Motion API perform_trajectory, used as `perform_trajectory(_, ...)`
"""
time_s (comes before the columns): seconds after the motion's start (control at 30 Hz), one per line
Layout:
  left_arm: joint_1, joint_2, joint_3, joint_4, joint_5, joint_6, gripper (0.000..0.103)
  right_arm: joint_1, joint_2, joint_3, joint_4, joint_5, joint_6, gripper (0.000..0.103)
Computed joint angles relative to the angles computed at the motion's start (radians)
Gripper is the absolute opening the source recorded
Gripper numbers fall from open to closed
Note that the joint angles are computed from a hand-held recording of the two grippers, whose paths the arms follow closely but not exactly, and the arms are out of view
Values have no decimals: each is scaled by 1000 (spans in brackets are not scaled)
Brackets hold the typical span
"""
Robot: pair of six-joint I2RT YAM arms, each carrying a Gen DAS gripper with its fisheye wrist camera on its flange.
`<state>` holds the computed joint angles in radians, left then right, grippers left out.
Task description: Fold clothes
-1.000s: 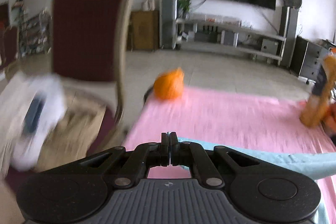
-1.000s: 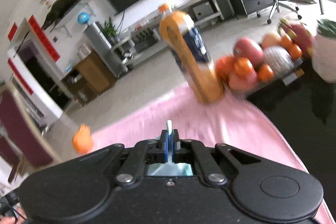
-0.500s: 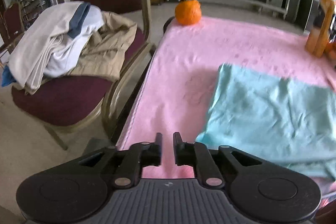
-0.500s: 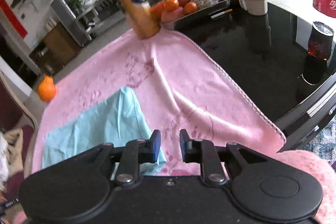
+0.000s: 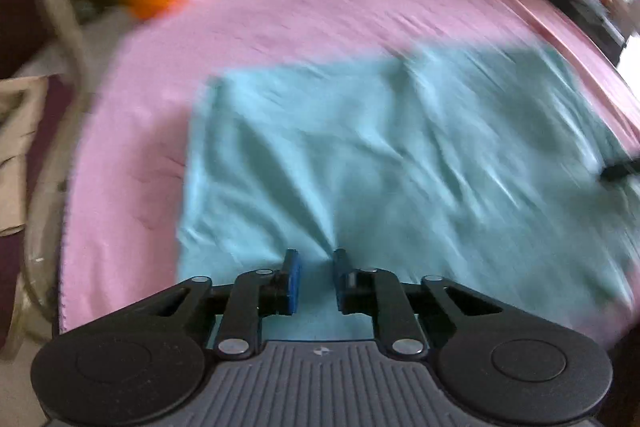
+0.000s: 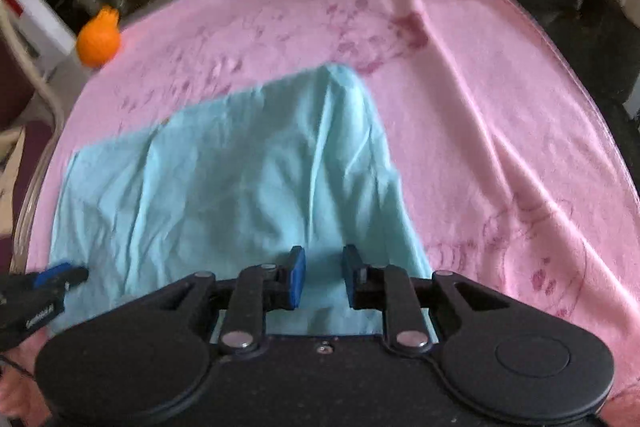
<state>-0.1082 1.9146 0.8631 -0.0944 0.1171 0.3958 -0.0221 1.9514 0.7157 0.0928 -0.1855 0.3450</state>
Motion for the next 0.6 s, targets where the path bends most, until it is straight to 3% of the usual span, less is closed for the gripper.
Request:
perform_trajectory(0.07,52,-104,-45,-141,86,136,11,-41,-33,46,-237,-135,-71,20)
perform_trajectory(0.1,96,-179,-101,-150,132,192,15,-59,-79,32,-326,-183,-126,20)
perform_trajectory(0.17,192,-309,-177,-188,229,288,16,-79,-240,-69,-387,-177,-204,22)
perform_trajectory(0.27,290,-379,-197,-160,340,239,17,-123,-421,-175,-382,-136,-214,29)
perform_trajectory(0.37,187,-327,-210,54,214,2,17,-137,-412,-191,-256,-125,-137,29)
perform_trajectory(0.43,94,-232,-184,148,128,-78,19,-123,-325,-174,-132,-165,-66,29)
perform_trajectory(0.53,1,-73,-91,172,34,-124,19,-67,-183,-127,5,-114,23,29)
perform_trajectory(0.6,-15,-6,-46,126,19,-125,18,-34,-106,-97,42,-58,33,29)
